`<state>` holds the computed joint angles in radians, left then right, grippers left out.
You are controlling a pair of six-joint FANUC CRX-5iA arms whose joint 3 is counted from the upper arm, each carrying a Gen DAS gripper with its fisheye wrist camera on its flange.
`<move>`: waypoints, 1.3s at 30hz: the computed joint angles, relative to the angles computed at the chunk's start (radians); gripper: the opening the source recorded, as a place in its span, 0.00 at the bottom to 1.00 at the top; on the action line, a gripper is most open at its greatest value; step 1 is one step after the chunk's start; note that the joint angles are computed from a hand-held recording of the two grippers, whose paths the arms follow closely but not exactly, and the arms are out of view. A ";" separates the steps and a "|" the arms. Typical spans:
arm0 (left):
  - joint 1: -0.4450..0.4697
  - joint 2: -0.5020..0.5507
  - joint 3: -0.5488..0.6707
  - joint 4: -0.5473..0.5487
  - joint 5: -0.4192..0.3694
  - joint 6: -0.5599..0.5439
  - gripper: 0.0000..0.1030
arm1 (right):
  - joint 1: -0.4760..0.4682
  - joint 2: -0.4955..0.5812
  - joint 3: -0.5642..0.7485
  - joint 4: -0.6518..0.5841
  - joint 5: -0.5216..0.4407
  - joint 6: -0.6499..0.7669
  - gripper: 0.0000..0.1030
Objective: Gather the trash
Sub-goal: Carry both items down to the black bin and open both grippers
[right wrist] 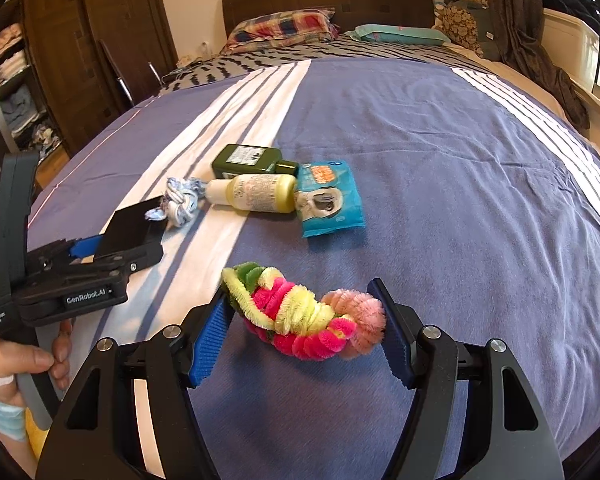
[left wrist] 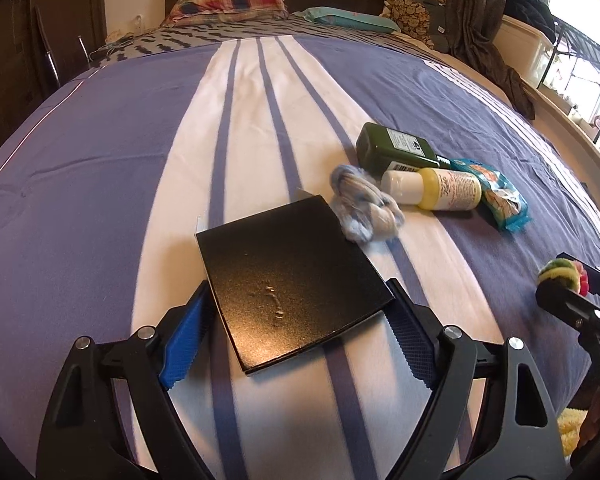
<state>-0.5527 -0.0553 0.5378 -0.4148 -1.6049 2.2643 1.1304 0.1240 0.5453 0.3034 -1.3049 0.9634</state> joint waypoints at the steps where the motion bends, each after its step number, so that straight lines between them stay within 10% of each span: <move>1: -0.013 -0.010 -0.004 -0.010 -0.008 0.012 0.78 | 0.006 -0.006 -0.005 0.003 0.002 -0.002 0.66; 28: -0.703 -0.012 0.143 -0.397 -0.280 0.292 0.77 | 0.369 -0.359 -0.397 0.269 -0.041 -0.352 0.66; 39: -0.765 -0.013 0.068 -0.316 -0.280 0.412 0.77 | 0.491 -0.433 -0.498 0.292 -0.126 -0.454 0.66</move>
<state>-1.3180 -0.0681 0.6056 -0.7306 -1.8851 2.6765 1.6216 -0.3087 0.0473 0.5951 -1.4305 0.5095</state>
